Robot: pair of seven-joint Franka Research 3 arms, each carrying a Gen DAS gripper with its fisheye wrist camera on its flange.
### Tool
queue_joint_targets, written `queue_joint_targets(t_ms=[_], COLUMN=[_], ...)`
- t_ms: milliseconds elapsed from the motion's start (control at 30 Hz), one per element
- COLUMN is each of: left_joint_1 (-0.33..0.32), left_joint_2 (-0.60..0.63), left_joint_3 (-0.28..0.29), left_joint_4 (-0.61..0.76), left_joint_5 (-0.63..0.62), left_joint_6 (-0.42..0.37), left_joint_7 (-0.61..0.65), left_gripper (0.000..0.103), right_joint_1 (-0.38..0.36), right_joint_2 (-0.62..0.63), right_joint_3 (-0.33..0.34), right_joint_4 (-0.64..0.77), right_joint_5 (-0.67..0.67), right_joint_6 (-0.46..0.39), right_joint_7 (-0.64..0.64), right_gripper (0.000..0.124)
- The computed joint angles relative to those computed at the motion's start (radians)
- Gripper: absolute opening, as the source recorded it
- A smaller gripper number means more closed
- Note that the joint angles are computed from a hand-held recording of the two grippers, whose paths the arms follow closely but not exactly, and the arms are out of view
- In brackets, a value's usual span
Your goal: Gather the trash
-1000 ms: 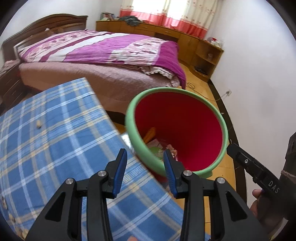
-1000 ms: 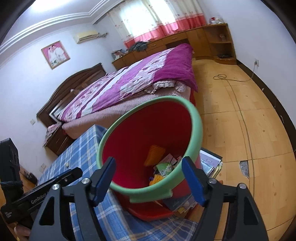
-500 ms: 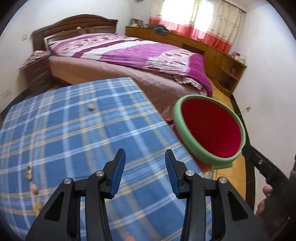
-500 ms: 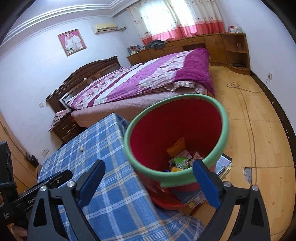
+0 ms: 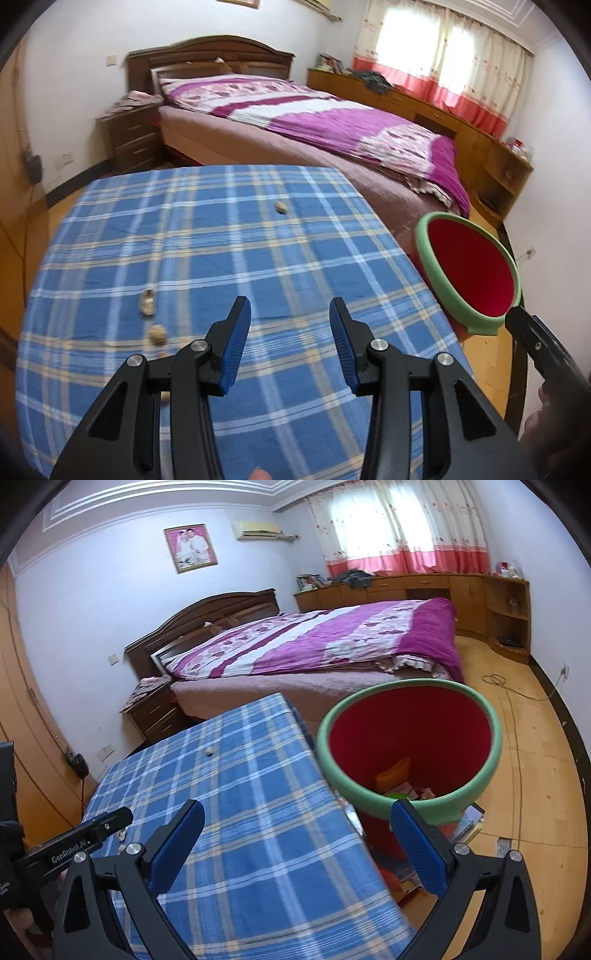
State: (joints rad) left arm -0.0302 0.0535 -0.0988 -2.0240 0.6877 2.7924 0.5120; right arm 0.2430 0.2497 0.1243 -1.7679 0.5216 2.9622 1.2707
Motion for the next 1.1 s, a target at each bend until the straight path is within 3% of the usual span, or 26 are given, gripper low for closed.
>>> queue_joint_targets(t_ms=[200, 533, 1100], left_joint_1=[0.020, 0.066, 0.081], left_joint_2=[-0.071, -0.164, -0.191], left_joint_3=[0.003, -0.038, -0.053], left_joint_4=[-0.074, -0.162, -0.202], left_joint_5=[0.118, 0.333, 0.361], left_joint_6=[-0.007, -0.083, -0.125], left_joint_7=[-0.135, -0.361, -0.426], left_gripper=[0.045, 0.045, 0.045], right_joint_1=[0.008, 0.008, 0.039], right_joint_2=[-0.022, -0.043, -0.060], right_joint_3=[0.032, 0.082, 0.069], right_joint_4=[-0.041, -0.089, -0.111], right_joint_5=[0.030, 0.169, 0.202], right_joint_6=[0.031, 0.082, 0.089], right_joint_7=[-0.056, -0.195, -0.244], right_gripper=[0.103, 0.103, 0.103])
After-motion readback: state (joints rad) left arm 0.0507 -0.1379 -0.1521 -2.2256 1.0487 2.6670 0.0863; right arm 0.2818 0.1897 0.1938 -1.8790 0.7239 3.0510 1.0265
